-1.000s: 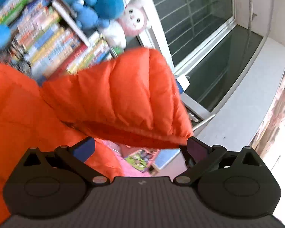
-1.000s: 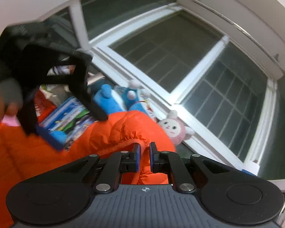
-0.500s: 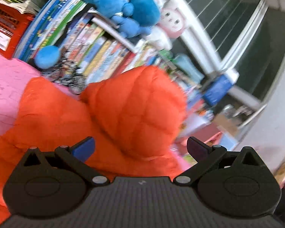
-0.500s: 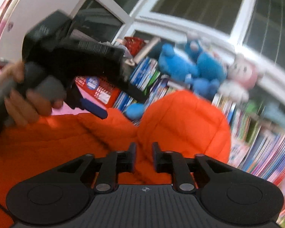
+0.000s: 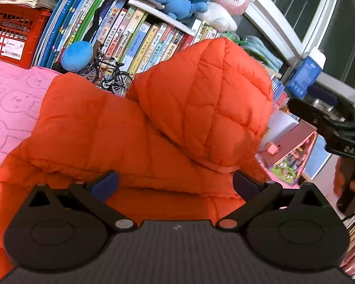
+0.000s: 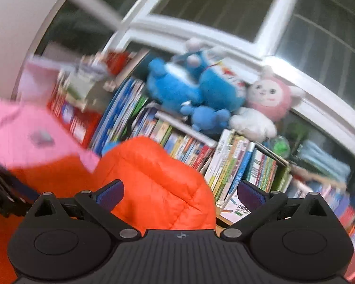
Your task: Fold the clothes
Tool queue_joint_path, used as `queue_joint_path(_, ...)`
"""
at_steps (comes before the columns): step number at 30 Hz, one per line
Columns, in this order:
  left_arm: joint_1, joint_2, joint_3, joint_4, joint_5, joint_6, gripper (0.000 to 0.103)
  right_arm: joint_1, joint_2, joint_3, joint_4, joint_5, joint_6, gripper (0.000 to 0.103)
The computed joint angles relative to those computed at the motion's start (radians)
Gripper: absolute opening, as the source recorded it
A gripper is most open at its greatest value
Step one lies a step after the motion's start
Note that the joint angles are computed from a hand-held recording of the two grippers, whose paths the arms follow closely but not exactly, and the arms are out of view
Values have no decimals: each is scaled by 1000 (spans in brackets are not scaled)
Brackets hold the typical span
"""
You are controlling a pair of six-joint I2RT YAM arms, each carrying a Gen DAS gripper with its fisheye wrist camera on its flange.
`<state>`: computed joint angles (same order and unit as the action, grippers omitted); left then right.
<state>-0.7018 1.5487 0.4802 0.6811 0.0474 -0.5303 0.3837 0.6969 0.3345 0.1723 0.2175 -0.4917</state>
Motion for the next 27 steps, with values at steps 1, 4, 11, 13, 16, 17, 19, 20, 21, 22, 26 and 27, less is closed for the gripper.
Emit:
queue_joint_path(1, -10, 1, 5, -12, -20, 9, 103, 19, 28, 16, -6, 19, -12, 103)
queue_joint_path(4, -45, -3, 9, -28, -85, 41, 103, 29, 83, 55, -28, 24, 30, 103)
queue_joint_path(11, -73, -6, 10, -46, -183, 44, 103, -179, 29, 45, -233, -344, 377, 47)
queue_joint_path(13, -70, -7, 10, -48, -186, 37, 103, -129, 54, 2, -218, -281, 409, 27)
queue_joint_path(16, -68, -6, 13, -57, -189, 30, 103, -96, 132, -48, -134, -275, 474, 27)
queue_joint_path(17, -66, -6, 13, -59, -187, 27, 103, -96, 166, -58, -100, -290, 505, 30)
queue_joint_path(19, -61, -3, 17, -65, -181, 19, 103, -110, 219, -77, -32, -312, 557, 35)
queue_joint_path(20, -59, -2, 18, -68, -178, 17, 103, -119, 242, -87, 2, -322, 584, 35)
queue_joint_path(21, -58, 0, 19, -71, -176, 15, 103, -146, 258, -91, 21, -357, 614, 35)
queue_joint_path(22, -58, 1, 21, -74, -176, 14, 103, -188, 267, -99, 40, -422, 649, 35)
queue_joint_path(26, -61, 3, 26, -81, -178, 21, 103, -312, 134, -132, 20, -571, 642, 63)
queue_joint_path(27, -61, 4, 27, -83, -178, 23, 103, -293, 80, -117, -19, -504, 576, 94)
